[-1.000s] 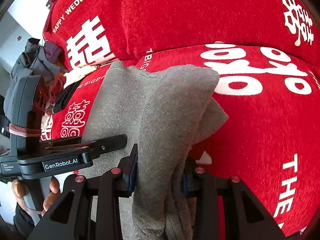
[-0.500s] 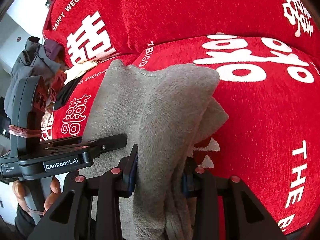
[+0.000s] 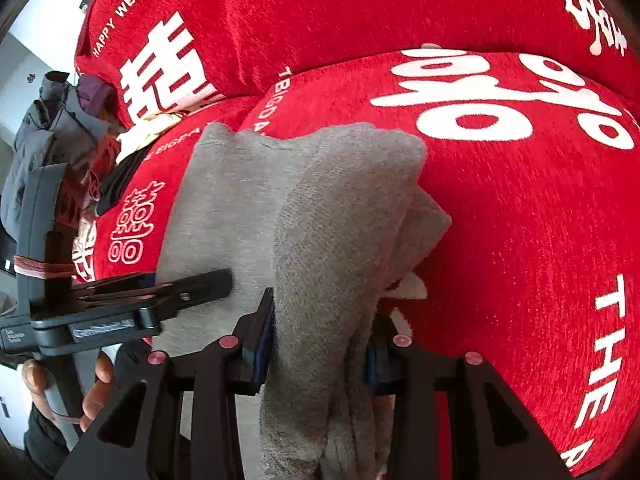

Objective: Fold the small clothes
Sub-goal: 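Open both grippers and release the folded end, then press both grippers on the folded sweater to smooth it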

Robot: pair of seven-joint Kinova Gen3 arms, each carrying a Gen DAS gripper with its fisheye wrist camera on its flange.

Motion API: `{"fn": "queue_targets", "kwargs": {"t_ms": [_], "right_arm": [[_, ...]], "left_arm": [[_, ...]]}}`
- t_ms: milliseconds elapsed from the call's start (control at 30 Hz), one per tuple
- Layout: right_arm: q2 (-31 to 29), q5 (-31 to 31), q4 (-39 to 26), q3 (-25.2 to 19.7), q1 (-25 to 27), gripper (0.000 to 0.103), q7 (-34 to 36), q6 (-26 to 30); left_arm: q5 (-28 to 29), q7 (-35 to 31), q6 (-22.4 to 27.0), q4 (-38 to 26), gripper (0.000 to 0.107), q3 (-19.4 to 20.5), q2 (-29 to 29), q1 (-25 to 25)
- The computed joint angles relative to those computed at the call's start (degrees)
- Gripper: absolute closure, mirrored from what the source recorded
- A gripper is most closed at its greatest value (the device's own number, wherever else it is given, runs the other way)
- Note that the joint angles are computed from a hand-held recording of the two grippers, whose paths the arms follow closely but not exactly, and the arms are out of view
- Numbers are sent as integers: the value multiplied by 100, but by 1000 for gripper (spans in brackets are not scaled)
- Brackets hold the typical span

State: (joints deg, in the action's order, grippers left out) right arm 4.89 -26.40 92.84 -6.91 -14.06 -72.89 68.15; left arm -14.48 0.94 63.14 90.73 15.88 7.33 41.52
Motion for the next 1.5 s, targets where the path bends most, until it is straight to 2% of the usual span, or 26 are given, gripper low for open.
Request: {"fn": "queue_targets", "kwargs": {"t_ms": [33,100,167,233,300,400,500,567,633,667,700,733,800,833,933,1000,1067,1233,1300,1500], "right_arm": [[13,-16,29,33,33,52,-25,-13],[21,-80,56,82,111,48,-24,1],[-33,-206,80,139,232,48,97,40],[-330,-154,172,155,307,48,189,-87],[-688,-228,307,296,266,48,541,-172],[-1129,-481,468,1008,-430,47,1240,-111],[-1450,-610,703,1294,-1037,40,1939,-57],[-1500,-482,861,1068,-1107,38,2193,-96],[-1464,-109,1059,537,-848,38,2075,-278],[-1387,-1,1171,343,-674,38,2032,-357],[-1372,13,1264,255,-532,38,2079,-424],[-1409,-65,1405,273,-459,38,2220,-552],[-1454,-357,1503,446,-399,38,2591,-528],[-1431,-391,1466,388,-297,38,2637,-454],[-1231,-590,1139,502,-226,38,2751,-56],[-1127,-701,965,520,-189,37,2841,-7],[-949,-527,728,317,-186,33,2690,-149],[-13,-166,61,62,-369,33,2228,-324],[278,-265,-105,-78,-209,33,2226,-329],[327,-471,-112,-138,-3,34,2423,-354]], "left_arm": [[-23,79,23,59,23,-5,-33,18],[-11,167,-132,245,23,-9,-166,-6],[14,276,-278,434,23,36,-344,-59],[-197,663,-51,430,23,243,-465,-50],[-651,1128,415,295,23,445,-508,192],[-1188,1400,1114,-70,23,495,-275,759],[-1294,1306,1416,-419,23,639,75,921],[-1283,1117,1664,-648,23,536,371,1091],[-1195,1021,1798,-729,22,295,570,1306],[-1228,1108,1726,-649,20,334,566,1284],[-1254,1186,1738,-631,11,294,591,1331],[-1262,1206,1845,-675,4,202,649,1428],[-1344,1216,1980,-708,4,127,736,1565],[-1359,1203,2018,-745,4,95,764,1603],[-1437,1071,2393,-1059,4,30,937,1743],[-1479,940,2549,-1212,4,-28,1052,1816],[-1491,910,2545,-1229,4,-95,1095,1866],[-1469,1016,2457,-1169,4,-171,1065,1928],[-1477,1027,2474,-1182,4,-175,1079,1940],[-1397,908,2375,-1141,4,-172,937,1851]]}}
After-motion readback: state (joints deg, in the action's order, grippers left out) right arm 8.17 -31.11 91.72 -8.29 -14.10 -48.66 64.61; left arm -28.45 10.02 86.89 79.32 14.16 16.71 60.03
